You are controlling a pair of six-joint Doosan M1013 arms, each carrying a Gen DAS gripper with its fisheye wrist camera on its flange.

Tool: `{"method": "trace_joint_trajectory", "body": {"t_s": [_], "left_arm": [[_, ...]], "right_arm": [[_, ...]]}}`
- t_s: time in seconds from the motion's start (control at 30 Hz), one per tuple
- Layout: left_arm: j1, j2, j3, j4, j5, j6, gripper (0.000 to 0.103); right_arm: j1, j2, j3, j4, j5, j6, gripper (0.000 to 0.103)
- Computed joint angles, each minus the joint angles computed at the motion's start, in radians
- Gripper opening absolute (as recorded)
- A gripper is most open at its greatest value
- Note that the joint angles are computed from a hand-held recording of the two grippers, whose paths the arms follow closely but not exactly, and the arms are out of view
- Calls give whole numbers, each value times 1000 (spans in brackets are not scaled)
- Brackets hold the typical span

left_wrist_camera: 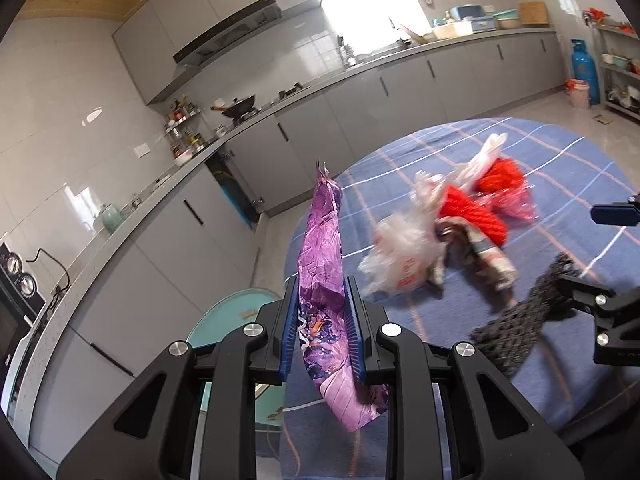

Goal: Collect trash
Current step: 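Grasp the purple wrapper with the left tool while the right tool grasps the black mesh scrubber, then carry the purple wrapper and black scrubber over the teal wastebasket with both tools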

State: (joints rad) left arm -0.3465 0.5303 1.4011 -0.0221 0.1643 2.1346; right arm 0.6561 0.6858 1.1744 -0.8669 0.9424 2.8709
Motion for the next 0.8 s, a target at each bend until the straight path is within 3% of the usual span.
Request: {"method": "trace_joint_trajectory", "body": {"t_s": [0.1,0.17,0.23,0.33,0.5,0.8], "left_arm": [[2,8,-3,-3,13,12,22],[1,14,-6,-30,30,41,22],[4,16,-7,-92,46,98,22],[6,19,-11,-122,51,122,22],[9,16,-15,-85,43,71,22],[15,13,-24,32,31,-61,22]], "right_arm": [[-7,7,-5,43,-17,-29,73],[-14,6,-3,86,-36,-59,59],[-17,4,-2,118,-47,-86,35],[-19,2,2,150,-70,-116,14],[-11,-13,20,121,-91,-96,10],[17,-37,23,-52,15,13,10]]}}
